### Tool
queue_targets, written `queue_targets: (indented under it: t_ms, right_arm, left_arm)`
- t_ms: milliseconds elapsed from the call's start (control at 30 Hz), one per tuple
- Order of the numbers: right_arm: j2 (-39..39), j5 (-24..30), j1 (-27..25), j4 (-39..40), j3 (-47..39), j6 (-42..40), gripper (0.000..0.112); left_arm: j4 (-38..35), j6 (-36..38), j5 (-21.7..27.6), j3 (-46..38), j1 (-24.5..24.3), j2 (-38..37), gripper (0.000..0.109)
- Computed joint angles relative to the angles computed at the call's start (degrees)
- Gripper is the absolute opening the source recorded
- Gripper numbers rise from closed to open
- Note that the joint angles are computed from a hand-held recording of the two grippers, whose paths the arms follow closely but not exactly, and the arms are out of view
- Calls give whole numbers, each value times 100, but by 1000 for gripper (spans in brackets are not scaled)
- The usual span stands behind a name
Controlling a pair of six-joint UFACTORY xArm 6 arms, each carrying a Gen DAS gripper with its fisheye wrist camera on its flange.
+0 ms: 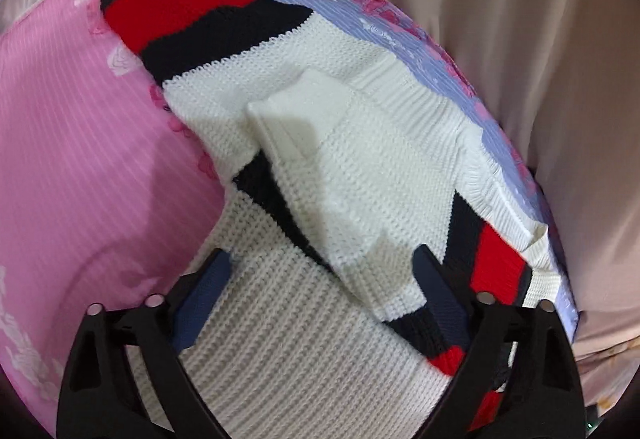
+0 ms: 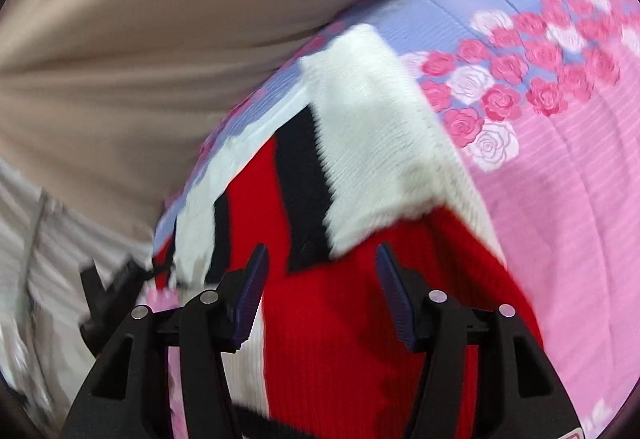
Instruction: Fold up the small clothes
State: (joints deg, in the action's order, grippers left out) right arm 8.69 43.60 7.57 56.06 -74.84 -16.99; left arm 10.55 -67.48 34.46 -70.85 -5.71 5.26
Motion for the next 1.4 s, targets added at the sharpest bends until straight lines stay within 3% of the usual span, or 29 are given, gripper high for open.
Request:
queue_targets:
  t_ms: [67, 100, 133, 200, 267, 333, 367, 433, 467, 500, 567, 600, 633, 700, 800, 867, 900, 933, 1000, 1067, 1133, 1200, 1267, 1300, 1400]
  right_arm:
    - [276, -61, 19, 169, -252, 166, 54]
    - [381, -87, 9, 311, -367, 114, 41]
    - [468, -116, 36, 343, -501, 111, 9]
    - [518, -322, 13, 516, -607, -36, 5]
    - [352, -868, -58, 1012, -460, -346, 0]
    - [231, -1526, -198, 752, -224, -16, 0]
    - [279, -1568, -270, 270, -199, 333, 1]
    - [590, -937, -444, -738, -413, 877, 1]
    - [568, -744, -482, -906, -417, 975, 1]
    - [447, -790, -465, -834, -358, 848, 7]
    - [309, -941, -385, -755, -380, 540, 15]
    - [385, -803, -346, -857, -616, 451, 26]
    - [501, -654, -301, -1052, -876, 428, 49]
    - [881, -447, -170, -1726, -1566, 559, 71]
    - [1578, -232, 103, -3053, -2555, 777, 71]
    - [2204, 68, 262, -3791, -3354, 976, 71]
    - [2468, 287, 290, -3906, -3699, 997, 62]
    - [2709, 430, 322, -3886, -3977, 920, 28]
    - [2724, 485, 265, -3831, -4048, 762, 8]
    - [2454, 120, 44, -2920, -3617, 435, 6]
    - [2343, -255, -203, -2423, -3455, 611, 4]
    - [2624, 45, -397, -2712, -3744, 945, 4]
    - [2876, 552, -468, -2901, -4012, 1059, 7]
    - [2672, 493, -505, -2812, -3786, 969, 14]
    - [1661, 19, -556, -2082, -2574, 462, 17]
  left_arm:
    - [-40, 234, -241, -67, -20, 66, 48]
    - [-180, 416, -377, -103, 1, 122, 41]
    - [-153, 401, -399, -185, -2, 179, 29]
    - [94, 362, -351, -399, -16, 316, 19]
    - [290, 443, -143, -721, -57, 587, 17]
    - [348, 550, -12, -913, -98, 845, 18]
    - [554, 449, -10, -901, -133, 817, 18]
    - [272, 539, -206, -775, -112, 666, 22]
    - [80, 568, -463, -520, -81, 470, 35]
    - [127, 415, -668, -308, -56, 305, 42]
    - [662, -132, -577, -143, -1, 92, 62]
    - [726, -187, -532, -153, 22, 108, 66]
    - [639, -105, -393, -227, 51, 189, 73]
    - [244, 110, -227, -352, 138, 392, 72]
    - [523, -179, -366, -304, 170, 446, 57]
    - [266, 222, -564, -411, 170, 571, 22]
    - [242, 282, -651, -459, 174, 612, 9]
    - [404, 188, -717, -528, 179, 632, 9]
    - [777, 7, -849, -683, 189, 695, 9]
    - [775, 212, -950, -897, 194, 822, 9]
    - [547, 534, -806, -1103, 123, 1023, 10]
    - [293, 776, -355, -1349, 37, 1271, 10]
    - [532, 426, -516, -1156, 2, 1234, 12]
    - [651, 316, -535, -1052, -19, 1160, 12]
    - [463, 264, -796, -792, 0, 1020, 13]
